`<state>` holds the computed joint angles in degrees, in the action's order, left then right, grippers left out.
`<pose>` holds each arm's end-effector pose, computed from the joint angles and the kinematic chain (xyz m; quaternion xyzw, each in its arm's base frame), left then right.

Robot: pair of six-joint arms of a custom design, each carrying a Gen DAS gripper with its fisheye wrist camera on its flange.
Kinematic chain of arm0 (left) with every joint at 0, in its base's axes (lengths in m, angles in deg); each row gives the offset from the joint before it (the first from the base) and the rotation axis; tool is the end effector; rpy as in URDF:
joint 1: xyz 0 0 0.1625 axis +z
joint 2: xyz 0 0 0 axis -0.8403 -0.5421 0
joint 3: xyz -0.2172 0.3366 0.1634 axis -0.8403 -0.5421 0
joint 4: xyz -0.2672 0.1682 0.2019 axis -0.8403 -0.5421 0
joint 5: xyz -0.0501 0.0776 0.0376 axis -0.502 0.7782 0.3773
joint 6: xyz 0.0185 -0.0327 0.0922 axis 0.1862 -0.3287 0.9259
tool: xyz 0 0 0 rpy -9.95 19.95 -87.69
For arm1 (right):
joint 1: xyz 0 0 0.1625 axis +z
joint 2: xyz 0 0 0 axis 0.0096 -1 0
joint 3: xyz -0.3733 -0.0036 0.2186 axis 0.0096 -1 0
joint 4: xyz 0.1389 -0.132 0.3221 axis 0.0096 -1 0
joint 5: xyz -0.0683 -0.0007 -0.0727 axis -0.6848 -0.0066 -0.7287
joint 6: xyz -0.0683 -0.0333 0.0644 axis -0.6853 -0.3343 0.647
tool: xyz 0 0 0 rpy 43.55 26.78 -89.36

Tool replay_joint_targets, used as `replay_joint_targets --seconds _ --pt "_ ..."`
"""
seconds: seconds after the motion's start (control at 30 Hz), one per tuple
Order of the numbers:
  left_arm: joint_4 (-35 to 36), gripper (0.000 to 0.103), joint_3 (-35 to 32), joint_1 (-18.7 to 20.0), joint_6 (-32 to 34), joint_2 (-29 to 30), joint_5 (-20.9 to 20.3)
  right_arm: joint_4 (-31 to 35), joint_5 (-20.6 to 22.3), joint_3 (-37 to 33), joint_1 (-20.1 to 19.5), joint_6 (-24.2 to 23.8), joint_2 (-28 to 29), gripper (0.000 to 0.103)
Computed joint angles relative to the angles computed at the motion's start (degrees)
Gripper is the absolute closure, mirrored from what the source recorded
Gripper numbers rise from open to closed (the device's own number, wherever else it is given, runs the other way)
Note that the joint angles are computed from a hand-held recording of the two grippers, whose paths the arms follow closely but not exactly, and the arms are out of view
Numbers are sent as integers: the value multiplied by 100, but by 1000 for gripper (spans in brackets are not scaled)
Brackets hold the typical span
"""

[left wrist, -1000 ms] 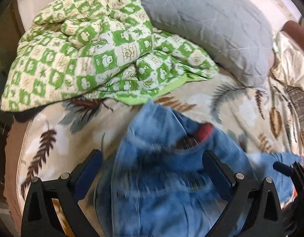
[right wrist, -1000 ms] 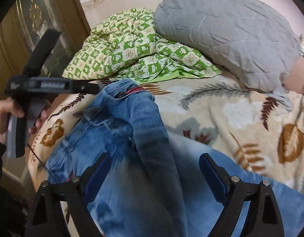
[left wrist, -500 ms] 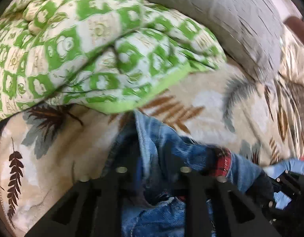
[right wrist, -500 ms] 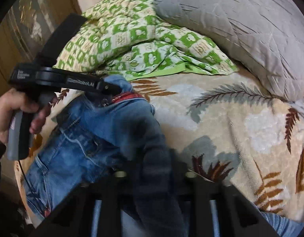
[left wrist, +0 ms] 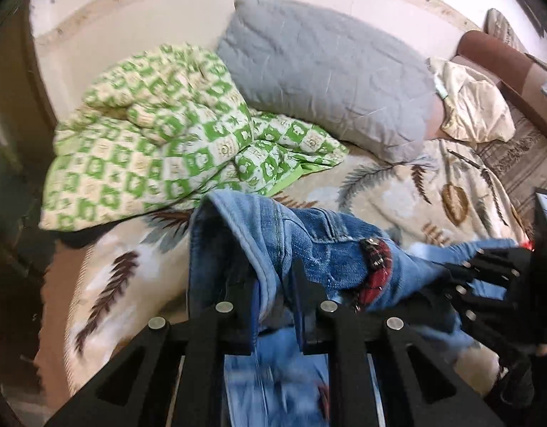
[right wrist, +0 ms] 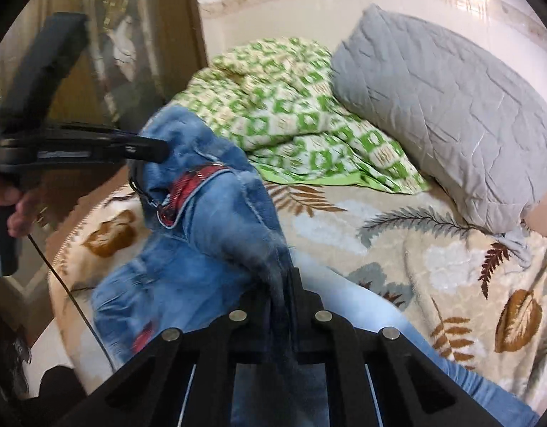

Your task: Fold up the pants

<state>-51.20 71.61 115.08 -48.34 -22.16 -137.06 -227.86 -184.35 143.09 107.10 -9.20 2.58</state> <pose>-0.2401 -0.7586 0.3512 0.2836 0.8723 -0.2483 0.3115 0.3356 -0.7457 0.1591 0.3072 -0.8828 0.2785 0.2206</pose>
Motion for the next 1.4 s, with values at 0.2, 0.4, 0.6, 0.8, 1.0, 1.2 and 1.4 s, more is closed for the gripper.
replay_joint_targets --seconds 0.2,0.4,0.6,0.8,1.0,1.2,1.4 --pt "-315 87 1492 -256 -503 -861 391 -448 261 1081 147 -190 -468 95" --pt "-1075 87 2732 84 -1141 -1281 -57 -406 116 1558 104 -198 -492 95" --pt "-1269 81 3340 488 -1636 -1308 -152 -282 -238 1740 30 -297 -283 94" --pt "-1687 7 3770 382 -1553 -1446 92 -315 -734 1759 108 -502 -189 87" --pt "-1819 6 4016 319 -2542 -1976 -102 -963 -477 2121 197 -716 -551 2" --pt "-1821 6 4211 586 -4024 -2122 -1315 -1001 218 2206 106 -386 -898 2" --pt "-2609 6 4166 714 -4519 -1576 -1271 -811 228 2074 85 -85 -962 2"
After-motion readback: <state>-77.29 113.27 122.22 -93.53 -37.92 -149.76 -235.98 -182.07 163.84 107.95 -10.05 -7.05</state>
